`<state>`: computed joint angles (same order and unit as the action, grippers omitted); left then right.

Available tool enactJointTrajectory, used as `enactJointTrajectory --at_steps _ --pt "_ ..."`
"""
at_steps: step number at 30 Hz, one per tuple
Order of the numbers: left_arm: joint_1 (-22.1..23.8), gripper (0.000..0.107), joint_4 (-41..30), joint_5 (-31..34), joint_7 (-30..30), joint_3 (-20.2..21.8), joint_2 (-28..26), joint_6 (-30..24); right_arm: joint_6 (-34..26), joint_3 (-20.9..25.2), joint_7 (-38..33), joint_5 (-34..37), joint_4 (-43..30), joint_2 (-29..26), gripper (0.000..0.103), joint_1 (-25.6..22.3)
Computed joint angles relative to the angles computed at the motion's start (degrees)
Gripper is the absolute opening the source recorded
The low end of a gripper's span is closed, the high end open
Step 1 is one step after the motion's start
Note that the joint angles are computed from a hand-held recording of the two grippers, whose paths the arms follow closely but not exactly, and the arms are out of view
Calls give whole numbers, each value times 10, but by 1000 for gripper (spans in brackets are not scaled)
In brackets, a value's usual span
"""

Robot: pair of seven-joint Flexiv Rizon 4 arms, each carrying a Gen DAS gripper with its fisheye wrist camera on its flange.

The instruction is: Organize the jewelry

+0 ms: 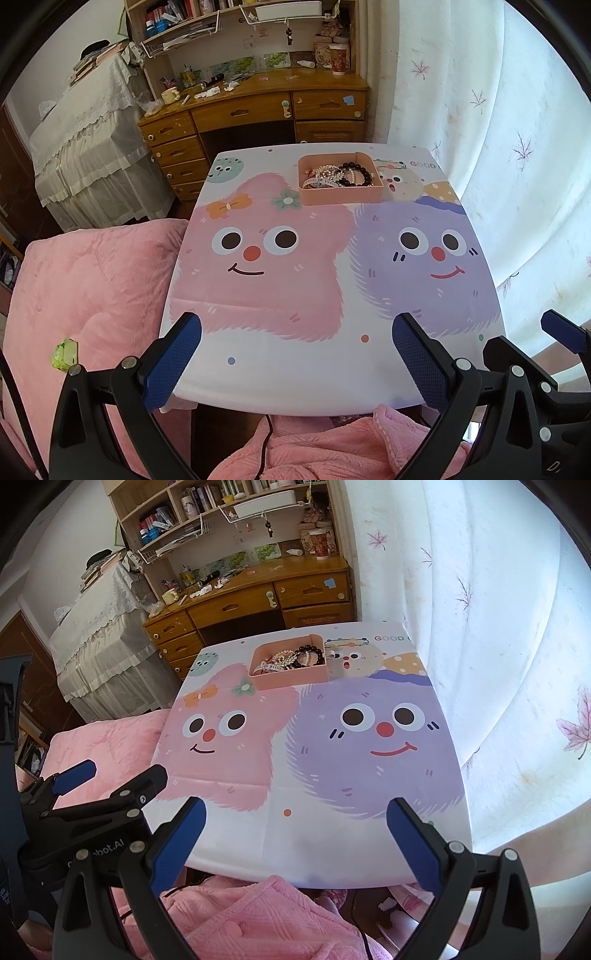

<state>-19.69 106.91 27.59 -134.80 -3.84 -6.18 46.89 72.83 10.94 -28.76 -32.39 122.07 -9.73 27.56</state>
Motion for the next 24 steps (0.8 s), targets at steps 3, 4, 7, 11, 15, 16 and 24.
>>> enactJointTrajectory --at_steps 3,4,7,11,15,16,24 --pt "-1 102 -2 0 2 -1 -1 -3 -1 0 0 3 2 2 99 -1" --pt "-1 102 -2 1 0 -1 -1 -3 -1 0 0 3 2 3 99 -2" --pt "-2 102 -2 3 -2 -1 -2 -3 0 0 -2 3 2 3 99 -3" --pt "-3 102 -4 5 -3 -1 -2 -6 -2 1 -4 6 2 3 99 -3" --pt "-8 102 -7 15 -11 -3 -2 -13 1 2 -4 8 4 4 99 -3" --pt "-8 102 -7 15 -11 -3 -2 -13 0 2 -7 9 2 3 99 -4" --pt "-11 102 -13 19 -11 -5 -5 -19 -1 3 -12 17 2 4 99 -6"
